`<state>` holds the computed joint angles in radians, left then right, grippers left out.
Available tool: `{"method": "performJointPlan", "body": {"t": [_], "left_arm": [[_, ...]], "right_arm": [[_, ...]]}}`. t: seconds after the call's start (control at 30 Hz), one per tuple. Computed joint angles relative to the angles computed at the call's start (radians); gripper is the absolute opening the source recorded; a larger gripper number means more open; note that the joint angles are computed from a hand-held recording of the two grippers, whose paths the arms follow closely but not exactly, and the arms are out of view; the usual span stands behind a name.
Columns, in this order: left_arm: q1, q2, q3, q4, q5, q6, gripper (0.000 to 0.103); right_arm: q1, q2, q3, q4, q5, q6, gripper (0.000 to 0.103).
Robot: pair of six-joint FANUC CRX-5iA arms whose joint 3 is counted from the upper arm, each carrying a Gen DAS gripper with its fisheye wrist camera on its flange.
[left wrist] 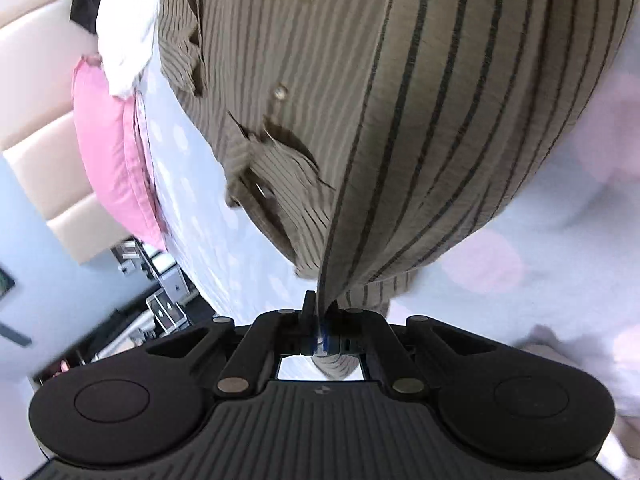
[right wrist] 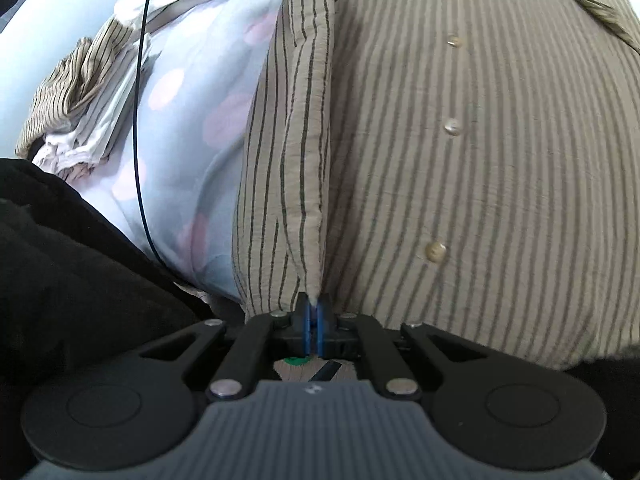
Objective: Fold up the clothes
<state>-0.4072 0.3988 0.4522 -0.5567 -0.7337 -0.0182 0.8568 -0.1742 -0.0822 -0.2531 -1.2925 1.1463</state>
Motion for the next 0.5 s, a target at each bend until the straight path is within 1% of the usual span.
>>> {"method": "performJointPlan", "body": {"t": [0.1,0.17,0.2,0.3,0.4,0.5], "left_arm": [[-0.015,0.062,0.082,0.039,-0.024,-0.063,0.001],[-0.024,0.105,0.137,0.076,-0.049,-0.123,0.0],[-0.031,0.133,0.175,0.091,-0.08,-0.15,0.0],[-0.051,0.205,0.263,0.123,-0.135,-0.233,0.0],[-0.072,0.289,0.37,0.14,-0.197,-0.268,0.0],[-0.093,0.385,0.505,0.133,-0.289,-0.284,0.0]], "right_arm": [[-0.025,-0.02,-0.012,-0.018,-0.01,-0.006,0.004],[-0.062,-0.023,-0.014,-0.065,-0.023,0.01,0.004],[-0.082,-0.024,-0.015,-0.089,-0.029,0.019,0.004],[-0.135,-0.022,-0.025,-0.148,-0.039,0.04,0.004],[-0.181,-0.017,-0.036,-0.189,-0.047,0.06,0.004],[-0.238,0.001,-0.037,-0.241,-0.07,0.095,0.004]]}}
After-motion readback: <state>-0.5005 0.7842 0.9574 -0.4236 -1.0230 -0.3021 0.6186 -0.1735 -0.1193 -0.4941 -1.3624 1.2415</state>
